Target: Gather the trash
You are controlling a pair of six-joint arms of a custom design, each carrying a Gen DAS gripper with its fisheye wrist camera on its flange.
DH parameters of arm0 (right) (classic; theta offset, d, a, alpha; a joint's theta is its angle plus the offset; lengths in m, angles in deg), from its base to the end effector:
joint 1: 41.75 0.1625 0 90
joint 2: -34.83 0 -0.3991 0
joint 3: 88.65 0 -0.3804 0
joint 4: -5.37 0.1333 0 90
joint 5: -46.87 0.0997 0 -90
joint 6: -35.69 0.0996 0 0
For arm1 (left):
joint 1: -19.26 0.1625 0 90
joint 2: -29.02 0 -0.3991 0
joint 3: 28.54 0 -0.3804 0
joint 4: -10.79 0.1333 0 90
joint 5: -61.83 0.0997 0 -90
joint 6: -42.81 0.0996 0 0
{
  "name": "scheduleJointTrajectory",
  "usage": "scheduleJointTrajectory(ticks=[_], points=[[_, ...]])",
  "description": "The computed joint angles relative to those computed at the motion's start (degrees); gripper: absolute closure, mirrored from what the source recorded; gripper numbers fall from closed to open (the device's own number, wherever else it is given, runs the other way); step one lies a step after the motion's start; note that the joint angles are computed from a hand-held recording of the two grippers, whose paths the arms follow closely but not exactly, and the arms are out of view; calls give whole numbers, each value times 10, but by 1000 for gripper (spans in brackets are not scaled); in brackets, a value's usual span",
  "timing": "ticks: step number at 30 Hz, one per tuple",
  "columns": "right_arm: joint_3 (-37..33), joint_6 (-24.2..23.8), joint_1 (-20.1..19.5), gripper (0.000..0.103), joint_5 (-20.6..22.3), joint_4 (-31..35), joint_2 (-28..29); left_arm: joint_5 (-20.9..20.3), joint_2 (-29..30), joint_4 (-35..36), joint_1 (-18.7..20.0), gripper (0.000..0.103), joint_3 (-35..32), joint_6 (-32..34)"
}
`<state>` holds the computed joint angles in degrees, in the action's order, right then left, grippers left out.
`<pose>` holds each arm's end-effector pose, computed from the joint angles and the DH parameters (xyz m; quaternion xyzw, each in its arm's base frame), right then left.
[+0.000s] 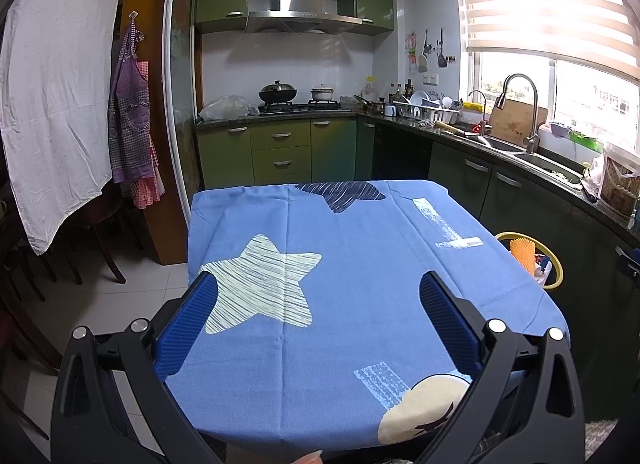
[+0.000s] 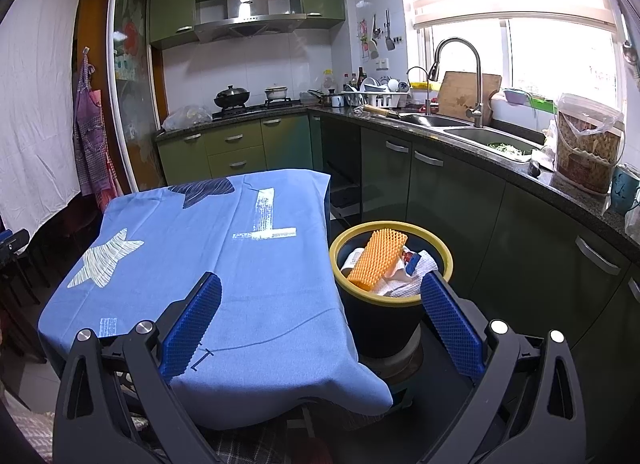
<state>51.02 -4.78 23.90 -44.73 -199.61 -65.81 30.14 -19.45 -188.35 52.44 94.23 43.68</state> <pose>-0.0223 -0.3659 0.3877 0.1020 -0.7816 0.5135 0.3391 -0.2818 -0.4448 0.1091 0.2742 0.8002 -0.4489 0.2879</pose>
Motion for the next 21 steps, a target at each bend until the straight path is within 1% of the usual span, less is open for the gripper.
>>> scheduleJointTrajectory(ticks=[12,15,18,21], points=[[-2,0,0,5,-1,-2,4,-2,2,1,3,7,-3,3],[-3,0,-1,5,-1,0,5,-9,1,-3,5,7,0,5],[-1,0,-1,5,-1,-3,5,-27,-4,-2,12,7,-1,1],[-1,0,-1,5,-1,-4,6,-38,0,-26,16,7,-1,15]])
